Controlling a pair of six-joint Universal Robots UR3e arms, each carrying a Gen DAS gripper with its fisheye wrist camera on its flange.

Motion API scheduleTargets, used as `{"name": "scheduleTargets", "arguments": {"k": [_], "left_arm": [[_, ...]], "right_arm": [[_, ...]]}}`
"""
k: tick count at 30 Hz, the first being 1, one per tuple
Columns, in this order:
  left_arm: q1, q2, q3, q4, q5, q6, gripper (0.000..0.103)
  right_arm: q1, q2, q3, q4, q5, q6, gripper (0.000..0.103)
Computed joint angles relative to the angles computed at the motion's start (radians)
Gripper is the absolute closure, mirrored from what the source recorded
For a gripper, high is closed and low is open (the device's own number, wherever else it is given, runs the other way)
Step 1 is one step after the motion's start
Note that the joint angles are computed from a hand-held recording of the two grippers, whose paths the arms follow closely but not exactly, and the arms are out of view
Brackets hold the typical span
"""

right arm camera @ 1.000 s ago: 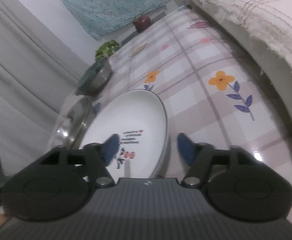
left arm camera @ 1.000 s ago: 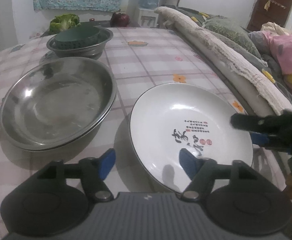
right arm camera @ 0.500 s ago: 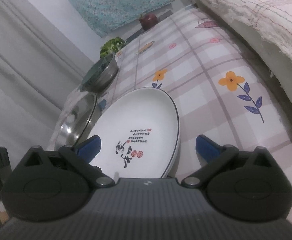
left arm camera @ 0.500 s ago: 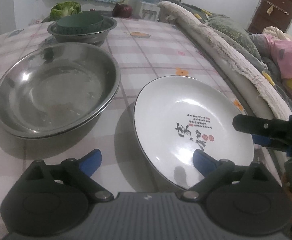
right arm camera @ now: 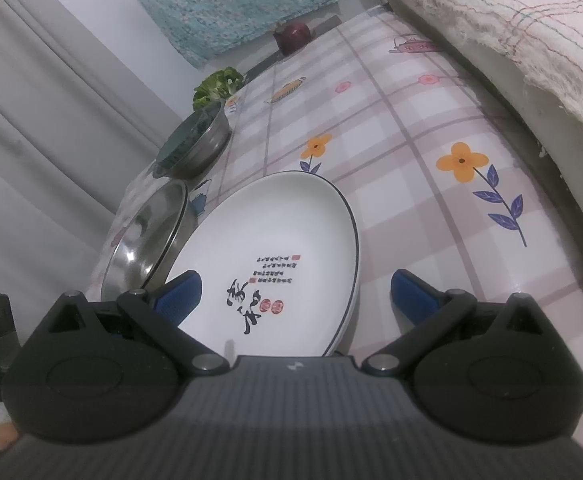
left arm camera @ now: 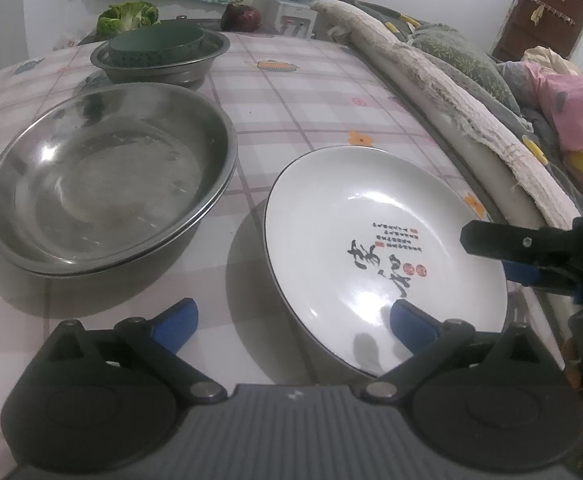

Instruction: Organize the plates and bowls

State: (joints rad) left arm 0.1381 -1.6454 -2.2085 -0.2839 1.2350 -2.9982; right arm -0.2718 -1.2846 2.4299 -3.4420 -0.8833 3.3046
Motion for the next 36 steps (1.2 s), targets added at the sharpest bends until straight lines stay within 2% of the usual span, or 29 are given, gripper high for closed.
{"name": "scheduleTargets", "arguments": {"k": [6,14,19,25,30,36], "left_arm": [[0.000,0.000,-0.003,0.002,-0.003,0.001,0.000],[-0.018,-0.008,-0.001,0.020,0.019,0.010,0.000],[0.004,0.003,-0.031,0.046,-0.010,0.005,0.000],[0.009,0.002,-0.041,0.062,-0.020,0.010,0.000],[-0.014,-0.004,-0.024,0.048,0.013,0.025,0.000],[0.009,0.003,-0.011,0.007,-0.018,0.018,0.000]], "right_arm": [[0.026,-0.016,-0.017,0.040,-0.039,-0.049,0.001],[0.030,-0.015,-0.014,0.031,-0.041,-0.039,0.001],[0.038,0.011,0.010,-0.053,-0.055,-0.018,0.001],[0.057,0.006,0.002,-0.047,-0.083,-0.027,0.001],[0.044,0.020,0.015,-0.083,-0.062,-0.010,0.001],[0.030,0.027,0.017,-0.092,-0.045,0.008,0.001]]}}
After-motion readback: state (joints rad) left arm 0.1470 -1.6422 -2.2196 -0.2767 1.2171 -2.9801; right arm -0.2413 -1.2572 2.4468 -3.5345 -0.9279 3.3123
